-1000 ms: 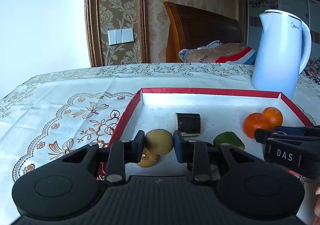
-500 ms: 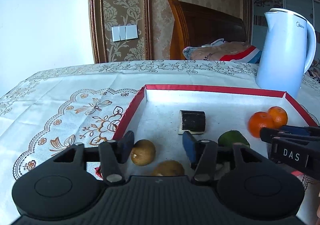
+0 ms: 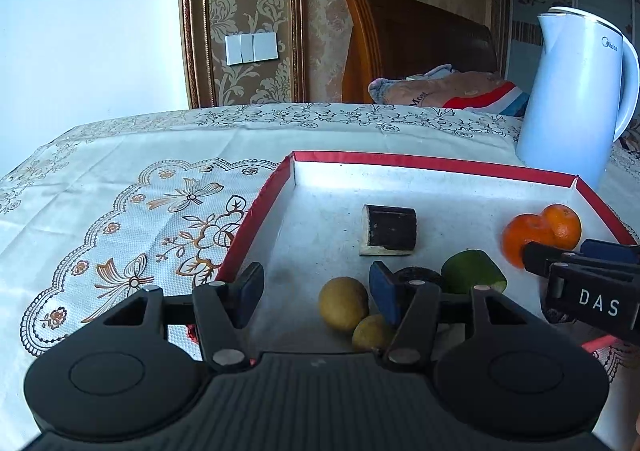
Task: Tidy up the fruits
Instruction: 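Lower the potato and eggplant slice into the tray while both tools open, then withdraw both open tools up and back from the tray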
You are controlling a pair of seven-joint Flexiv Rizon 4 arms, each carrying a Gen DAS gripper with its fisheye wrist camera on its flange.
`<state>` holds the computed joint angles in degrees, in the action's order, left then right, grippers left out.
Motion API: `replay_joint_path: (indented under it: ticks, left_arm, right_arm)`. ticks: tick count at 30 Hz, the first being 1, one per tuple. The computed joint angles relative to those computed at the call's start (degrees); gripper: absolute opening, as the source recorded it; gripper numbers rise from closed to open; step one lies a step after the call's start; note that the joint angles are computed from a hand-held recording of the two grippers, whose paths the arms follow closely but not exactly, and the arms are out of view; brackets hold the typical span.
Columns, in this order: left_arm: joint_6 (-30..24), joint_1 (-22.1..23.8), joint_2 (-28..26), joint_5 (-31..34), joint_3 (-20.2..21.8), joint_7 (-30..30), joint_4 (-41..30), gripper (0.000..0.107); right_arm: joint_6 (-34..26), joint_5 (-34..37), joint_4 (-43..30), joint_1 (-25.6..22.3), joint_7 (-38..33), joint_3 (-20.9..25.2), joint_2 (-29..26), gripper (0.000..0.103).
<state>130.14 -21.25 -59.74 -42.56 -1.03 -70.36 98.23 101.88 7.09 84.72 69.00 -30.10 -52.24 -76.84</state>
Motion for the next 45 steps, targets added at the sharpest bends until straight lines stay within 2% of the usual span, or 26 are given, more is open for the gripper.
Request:
replay_joint_path:
  ticks: [8, 12, 17, 19, 21, 27, 29, 37, 45]
  left_arm:
    - [-0.2, -0.4, 0.0, -1.1, 0.3, 0.3, -0.1, 0.063]
    - [-0.1, -0.4, 0.0, -1.1, 0.3, 0.4, -0.1, 0.064]
    - [-0.1, -0.4, 0.0, -0.1, 0.3, 0.8, 0.1, 0.073]
    - [0.6, -0.9, -0.2, -0.3, 0.6, 1.3, 0.1, 0.073]
    - [1.0, -0.9, -0.2, -0.3, 0.5, 1.7, 0.2, 0.073]
    - [0.7, 0.8, 0.8, 1.4, -0.9, -0.2, 1.4, 0.073]
    - [0.7, 0.9, 0.8, 1.9, -0.8, -0.8, 1.5, 0.075]
    - [1.2, -0.6, 0.5, 0.3, 0.3, 0.5, 1.2, 0.077]
    - [2.0, -0.6, 0.6, -0.6, -0.3, 1.6, 1.4, 0.077]
  right_arm:
    - [-0.2, 0.4, 0.2, 0.7, 0.4, -1.1, -0.6, 0.062]
    - [-0.2, 1.3, 0.4, 1.7, 1.3, -2.9, -1.8, 0.075]
    - [-0.1, 1.0, 0.7, 1.8, 1.7, -2.9, -1.8, 0.077]
    - [-0.3, 1.4, 1.0, 2.4, 2.2, -3.8, -2.3, 0.082]
    - [-0.2, 1.9, 1.3, 2.9, 2.9, -4.6, -2.8, 0.092]
    - [-0.2, 2.0, 1.7, 3.2, 3.4, -4.9, -2.9, 0.092]
    - [0.0, 2.0, 1.7, 3.2, 3.5, -4.8, -2.9, 0.096]
    - [0.1, 2.5, 2.1, 3.7, 4.8, -5.7, -3.7, 0.103]
    - [0.9, 3.5, 2.3, 3.9, 4.8, -6.0, -4.2, 0.103]
